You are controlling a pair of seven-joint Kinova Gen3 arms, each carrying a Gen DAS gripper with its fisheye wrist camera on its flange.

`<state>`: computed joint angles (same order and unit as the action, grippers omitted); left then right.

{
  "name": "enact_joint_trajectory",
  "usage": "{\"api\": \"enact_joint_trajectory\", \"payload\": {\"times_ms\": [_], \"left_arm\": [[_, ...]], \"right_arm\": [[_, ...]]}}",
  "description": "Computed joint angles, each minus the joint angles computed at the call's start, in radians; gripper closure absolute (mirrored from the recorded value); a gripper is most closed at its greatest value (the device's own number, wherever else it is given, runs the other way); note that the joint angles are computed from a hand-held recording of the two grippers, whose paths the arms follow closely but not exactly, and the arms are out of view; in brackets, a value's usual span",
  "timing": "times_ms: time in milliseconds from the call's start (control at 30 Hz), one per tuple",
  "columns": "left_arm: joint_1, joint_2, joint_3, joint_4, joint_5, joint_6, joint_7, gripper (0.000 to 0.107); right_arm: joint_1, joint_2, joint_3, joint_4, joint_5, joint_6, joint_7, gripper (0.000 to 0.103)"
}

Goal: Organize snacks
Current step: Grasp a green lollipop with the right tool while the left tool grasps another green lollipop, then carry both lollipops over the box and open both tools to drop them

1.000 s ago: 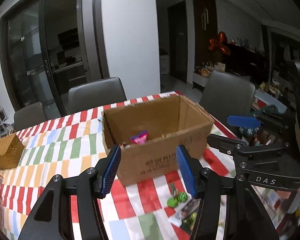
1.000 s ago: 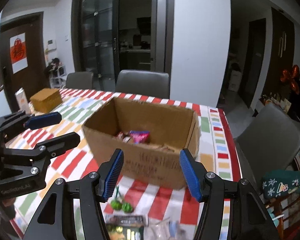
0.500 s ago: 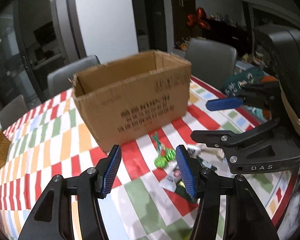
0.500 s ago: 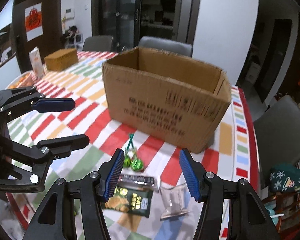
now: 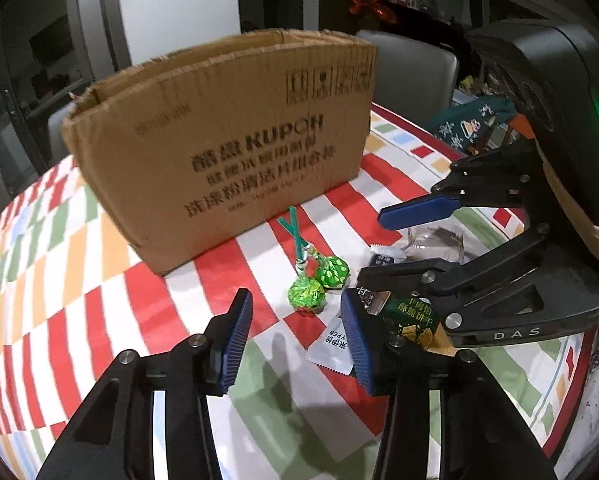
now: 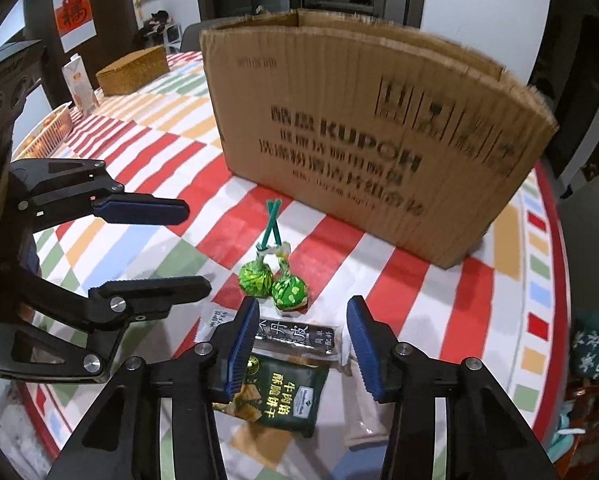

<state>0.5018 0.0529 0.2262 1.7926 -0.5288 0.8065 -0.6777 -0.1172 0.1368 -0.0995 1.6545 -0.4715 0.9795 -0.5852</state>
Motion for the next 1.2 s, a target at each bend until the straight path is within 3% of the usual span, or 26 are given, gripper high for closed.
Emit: {"api": "enact_joint_trajectory", "payload": {"times_ms": [267,533,833,1000,1200], "left_arm": [[-0.043,0.017,-0.022,0.02,0.109,-0.084,-0.151,0.07],[-0.082,0.032,-0.042,0.016,0.212,-0.113,-0.286,0.072],[-0.115,0.062,-0.06,0.011,0.325,-0.146,-0.385,0.08],[-0.109,0.057,-0.072,0.017,0.328,-0.154,-0.348,0.082],[-0.06,0.042,-0.07,0.01,0.192,-0.115,-0.169,0.082]], "right_arm": [[0.0,0.067,-0.017,-0.032,0.003,0.033,0.021,0.057],[-0.02,0.115,-0.034,-0.073,0.036,0.052,0.01,0.06],[-0.013,0.162,-0.048,-0.104,0.042,0.071,0.001,0.072],[-0.007,0.158,-0.052,-0.095,0.034,0.064,0.013,0.077],[0.013,0.144,-0.048,-0.07,-0.006,0.051,0.012,0.077]]}}
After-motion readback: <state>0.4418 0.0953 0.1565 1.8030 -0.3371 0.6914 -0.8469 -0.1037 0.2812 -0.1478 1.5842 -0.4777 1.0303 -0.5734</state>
